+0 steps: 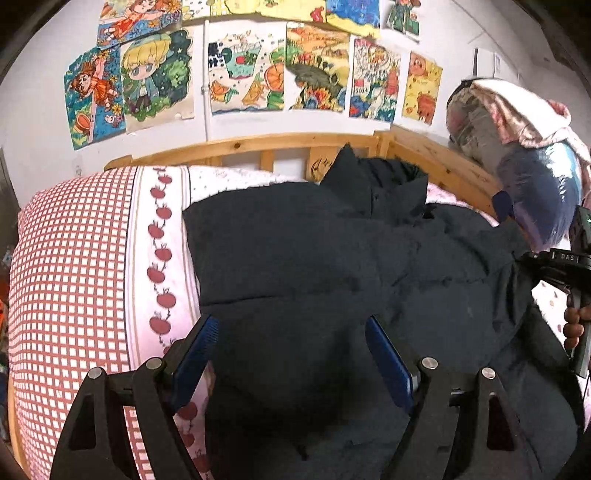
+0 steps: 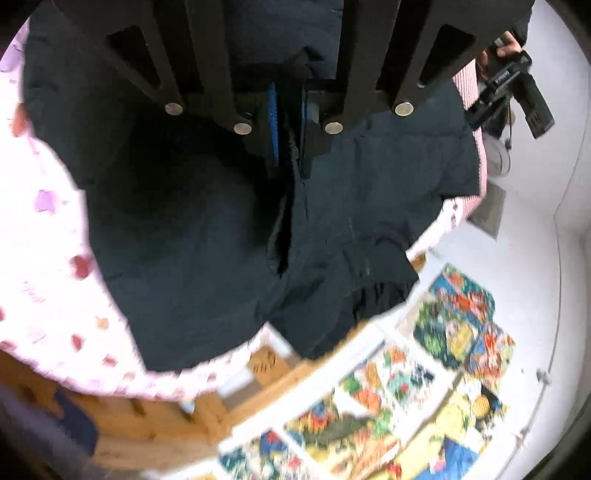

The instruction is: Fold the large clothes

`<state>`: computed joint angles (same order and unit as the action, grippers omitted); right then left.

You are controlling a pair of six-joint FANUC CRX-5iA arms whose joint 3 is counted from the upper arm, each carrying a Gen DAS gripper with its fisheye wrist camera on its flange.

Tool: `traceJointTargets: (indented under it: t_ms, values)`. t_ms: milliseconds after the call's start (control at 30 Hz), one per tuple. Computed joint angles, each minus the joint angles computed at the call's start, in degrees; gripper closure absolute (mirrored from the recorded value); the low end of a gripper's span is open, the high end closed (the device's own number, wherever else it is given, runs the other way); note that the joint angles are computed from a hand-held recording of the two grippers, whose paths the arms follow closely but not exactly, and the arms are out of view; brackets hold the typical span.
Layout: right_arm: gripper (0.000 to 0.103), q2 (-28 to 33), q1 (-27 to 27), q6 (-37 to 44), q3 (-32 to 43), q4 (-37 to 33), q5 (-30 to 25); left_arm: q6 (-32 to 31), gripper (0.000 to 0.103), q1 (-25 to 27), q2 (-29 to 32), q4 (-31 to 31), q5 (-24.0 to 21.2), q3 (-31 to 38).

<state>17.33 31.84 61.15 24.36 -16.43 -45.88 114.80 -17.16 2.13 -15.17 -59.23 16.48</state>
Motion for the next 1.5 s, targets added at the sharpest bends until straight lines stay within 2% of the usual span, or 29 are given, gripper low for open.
traceJointTargets:
  t_ms: [100, 167, 233, 267, 333, 400, 467, 533, 567, 633, 800, 867, 933, 1033, 1133, 1333, 1500]
  values:
    - [0.095, -3.89, 0.67, -4.31, -5.33, 7.38, 5.29, 0.64, 0.022, 1.02, 0.22, 1.23, 0.33, -0.1]
    - [0.095, -4.63, 0.32, -6.61, -6.31, 11.36, 6.37, 1.43, 0.022, 1.56, 0.98, 1.69, -0.44, 0.56]
    - [0.095, -4.26, -0.65, -6.57, -5.61, 10.37, 5.77, 1.62, 0.022, 2.56, 1.51, 3.04, 0.16, 0.82]
    - [0.093, -3.74, -1.73, -4.44, -4.35, 6.75, 4.89, 1.7, 0.022, 2.87, 1.69, 3.52, 0.45, 0.95]
    - [0.092, -3.59, -2.84, -4.02, -4.12, 4.29, 4.36, 1.52, 0.022, 3.5, 2.83, 4.58, 0.51, 2.23]
    - [0.086, -2.19, -1.58, -7.02, -3.45, 8.62, 3.2, 1.24, 0.022, 3.27, 4.03, 4.42, 0.62, 3.59]
    - [0.064, -1.67, -0.07, -10.6, -4.04, 16.17, 3.08, 0.47, 0.022, 2.53, 5.39, 4.06, 0.68, 4.91]
    - [0.047, -1.72, 1.55, -14.26, -5.62, 23.53, 4.07, -0.67, 0.022, 1.74, 7.01, 4.38, 0.62, 6.0]
    - [0.043, -1.66, 2.33, -15.52, -6.32, 27.49, 4.21, -1.15, 0.022, 1.51, 7.61, 4.66, 0.54, 6.26]
    - [0.043, -0.67, 2.9, -14.23, -5.09, 30.52, 1.79, -1.91, 0.022, 0.88, 9.18, 5.08, -0.2, 7.0]
    - [0.042, 2.53, 3.9, -5.52, -0.31, 30.26, -5.23, -3.25, 0.007, -2.46, 13.92, 0.16, -6.24, 11.27]
    - [0.036, 4.19, 4.57, -1.34, 1.48, 30.45, -8.32, -3.07, 0.003, -3.27, 14.76, -1.52, -7.43, 12.05]
    - [0.03, 4.68, 5.9, -0.38, 0.47, 34.11, -9.0, -2.5, 0.0, -3.81, 15.24, -2.52, -8.17, 12.24]
    - [0.022, 5.07, 7.76, 1.03, -1.77, 39.79, -9.81, -1.96, 0.0, -4.18, 14.68, -3.13, -6.88, 10.6]
    - [0.018, 5.24, 9.03, 0.56, -3.94, 44.04, -10.02, -1.21, 0.0, -4.61, 14.01, -4.25, -5.43, 8.81]
    - [0.014, 4.76, 9.74, -1.13, -5.78, 45.97, -9.93, 0.93, 0.0, -6.05, 13.17, -7.97, -3.58, 6.86]
    - [0.009, 3.88, 9.34, -2.68, -8.3, 45.3, -7.24, 3.07, 0.0, -7.14, 12.28, -11.14, -1.78, 5.05]
